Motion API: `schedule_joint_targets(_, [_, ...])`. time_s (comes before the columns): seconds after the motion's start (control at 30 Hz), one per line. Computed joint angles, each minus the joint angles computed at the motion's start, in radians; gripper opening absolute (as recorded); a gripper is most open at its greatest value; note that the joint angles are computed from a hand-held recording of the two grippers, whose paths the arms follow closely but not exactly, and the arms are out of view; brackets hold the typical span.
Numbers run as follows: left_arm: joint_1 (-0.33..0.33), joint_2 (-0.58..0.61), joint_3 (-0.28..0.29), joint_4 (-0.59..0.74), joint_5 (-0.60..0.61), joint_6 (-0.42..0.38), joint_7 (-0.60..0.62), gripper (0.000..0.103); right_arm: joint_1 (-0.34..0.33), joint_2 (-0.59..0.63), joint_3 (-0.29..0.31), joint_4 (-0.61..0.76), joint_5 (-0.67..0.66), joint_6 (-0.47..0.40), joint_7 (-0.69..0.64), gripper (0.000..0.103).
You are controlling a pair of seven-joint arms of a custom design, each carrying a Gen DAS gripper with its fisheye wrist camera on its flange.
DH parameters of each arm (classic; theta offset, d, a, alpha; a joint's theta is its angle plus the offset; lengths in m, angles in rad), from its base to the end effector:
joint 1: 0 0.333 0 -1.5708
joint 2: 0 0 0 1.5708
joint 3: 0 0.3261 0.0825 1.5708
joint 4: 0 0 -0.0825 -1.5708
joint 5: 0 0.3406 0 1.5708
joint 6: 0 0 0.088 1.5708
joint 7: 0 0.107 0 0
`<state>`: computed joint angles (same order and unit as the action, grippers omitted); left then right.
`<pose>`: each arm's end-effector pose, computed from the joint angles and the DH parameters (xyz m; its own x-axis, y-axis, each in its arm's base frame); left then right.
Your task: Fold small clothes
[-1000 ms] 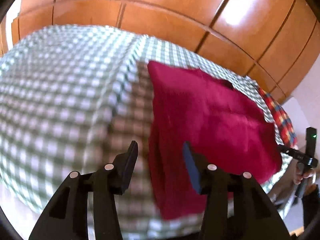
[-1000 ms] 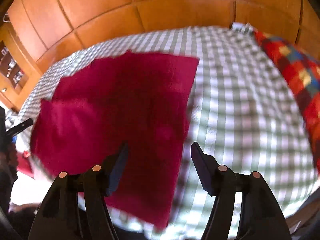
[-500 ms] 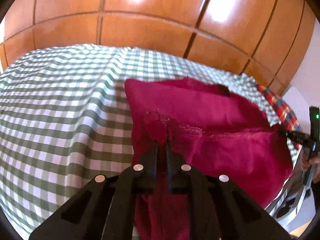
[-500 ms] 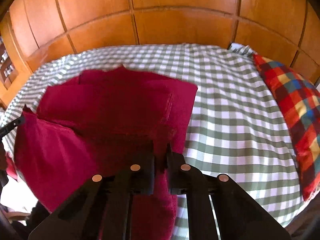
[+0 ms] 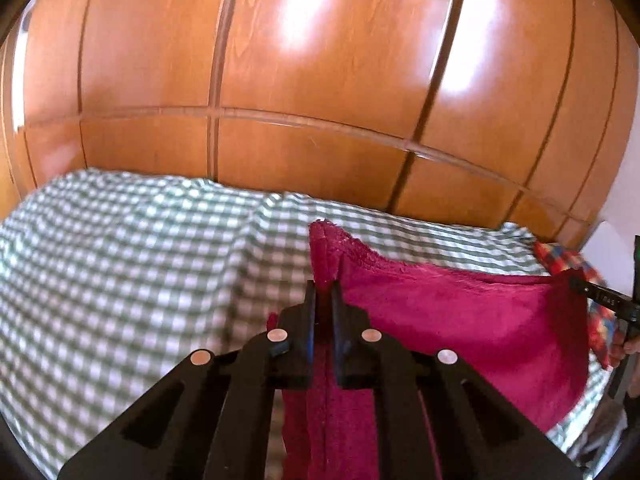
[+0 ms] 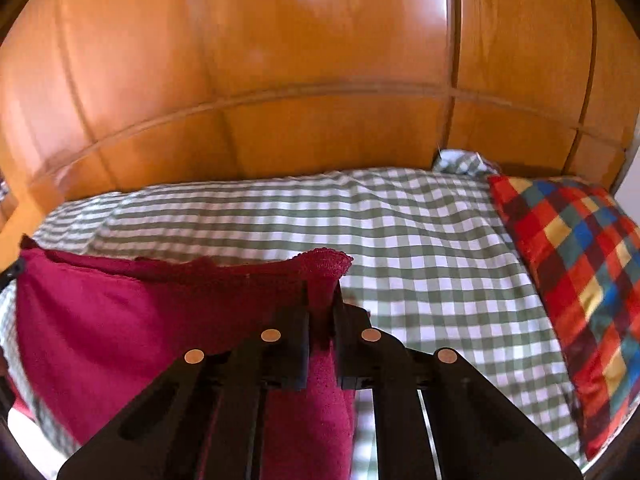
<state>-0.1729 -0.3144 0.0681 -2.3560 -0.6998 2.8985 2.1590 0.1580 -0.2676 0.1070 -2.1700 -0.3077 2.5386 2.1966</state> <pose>0.4529 -0.0055 0.5704 -0.1681 -0.9670 0.1916 -0.6297 -0.0443 -0.7755 0.4578 0.1339 0.6012 -0.1332 -0.9888 -0.0680 -0.7640 0.1461 -0.6284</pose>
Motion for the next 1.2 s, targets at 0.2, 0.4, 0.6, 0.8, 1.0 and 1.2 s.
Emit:
schedule_joint_targets(0.2, [0.153, 0.219, -0.147, 0.124, 0.375, -0.002, -0.319, 0.006, 0.004, 0.149, -0.006, 0.04, -0.048, -0.037, 0.074, 0.008])
schedule_joint_targets(0.4, [0.196, 0.314, -0.168, 0.125, 0.635, -0.03, -0.551, 0.011, 0.033, 0.141, -0.044, -0.007, 0.006, 0.015, 0.048, 0.023])
schedule_joint_targets(0.6, [0.196, 0.195, -0.141, 0.049, 0.607, 0.003, -0.604, 0.036, 0.047, -0.085, -0.088, -0.192, 0.243, 0.116, -0.058, 0.056])
schedule_joint_targets(0.8, [0.097, 0.032, -0.056, -0.1, 0.386, 0.064, -0.426, 0.034, 0.088, -0.35, -0.098, -0.402, 0.411, 0.053, -0.121, 0.047])
schedule_joint_targets(1.0, [0.078, -0.109, -0.088, -0.273, 0.469, 0.114, -0.379, 0.034, 0.168, -0.481, -0.073, -0.527, 0.529, 0.028, -0.141, 0.028])
schedule_joint_targets(1.2, [0.279, -0.115, -0.288, -0.343, 0.732, 0.095, -0.53, 0.031, 0.105, -0.472, 0.004, -0.527, 0.434, -0.022, -0.097, 0.009])
